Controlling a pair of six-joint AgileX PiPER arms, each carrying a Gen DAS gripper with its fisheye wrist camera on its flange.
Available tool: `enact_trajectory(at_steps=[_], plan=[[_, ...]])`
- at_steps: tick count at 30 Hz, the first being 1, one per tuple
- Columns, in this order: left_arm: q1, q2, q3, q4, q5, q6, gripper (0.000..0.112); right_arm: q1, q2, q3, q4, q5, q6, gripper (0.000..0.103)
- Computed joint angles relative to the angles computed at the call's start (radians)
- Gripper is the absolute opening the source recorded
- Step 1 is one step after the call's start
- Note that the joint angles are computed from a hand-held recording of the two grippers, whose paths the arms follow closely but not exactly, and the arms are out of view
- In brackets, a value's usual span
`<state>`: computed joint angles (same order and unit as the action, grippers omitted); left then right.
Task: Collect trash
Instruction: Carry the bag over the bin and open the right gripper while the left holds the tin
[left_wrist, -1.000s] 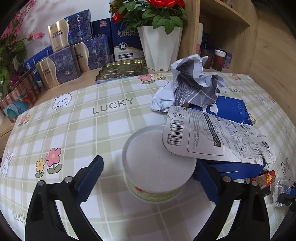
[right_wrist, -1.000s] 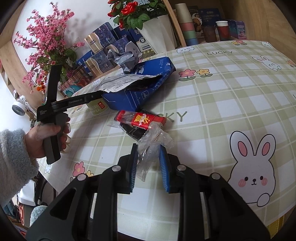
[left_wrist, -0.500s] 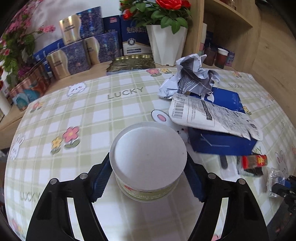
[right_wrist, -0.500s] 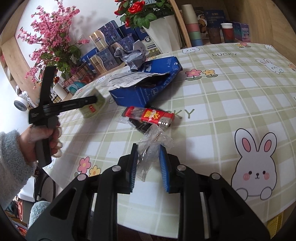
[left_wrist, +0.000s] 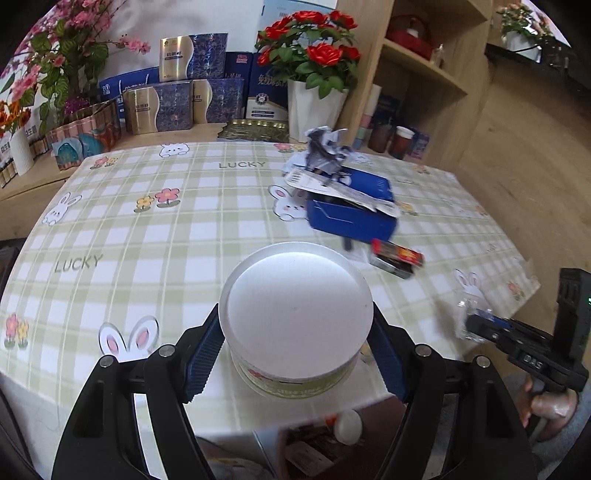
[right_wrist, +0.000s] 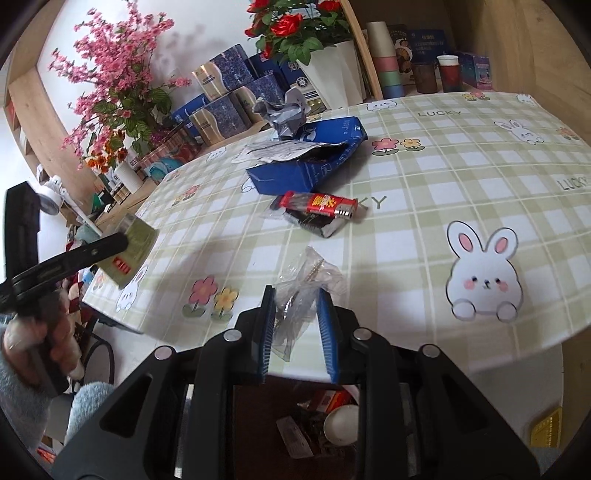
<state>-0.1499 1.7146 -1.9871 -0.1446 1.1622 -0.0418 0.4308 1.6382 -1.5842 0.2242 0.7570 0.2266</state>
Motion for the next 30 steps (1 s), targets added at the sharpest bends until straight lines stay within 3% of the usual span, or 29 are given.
enact_trajectory(at_steps=[7, 17, 23, 30], plan=[[-0.117, -0.237, 0.261, 0.080, -0.037, -0.099, 0.073, 0.052, -0.133, 0.133, -0.044, -0.007, 0.064, 0.026], [-0.228, -0.434, 0.429, 0.191, -0.048, -0.235, 0.073, 0.141, -0.248, 0.353, -0.034, -0.054, 0.077, 0.026], [-0.268, -0.487, 0.490, 0.228, -0.061, -0.293, 0.073, 0.152, -0.202, 0.421, 0.051, -0.049, 0.031, 0.026], [-0.249, -0.510, 0.542, 0.210, -0.093, -0.317, 0.073, 0.134, -0.075, 0.417, 0.150, 0.027, -0.035, 0.026]])
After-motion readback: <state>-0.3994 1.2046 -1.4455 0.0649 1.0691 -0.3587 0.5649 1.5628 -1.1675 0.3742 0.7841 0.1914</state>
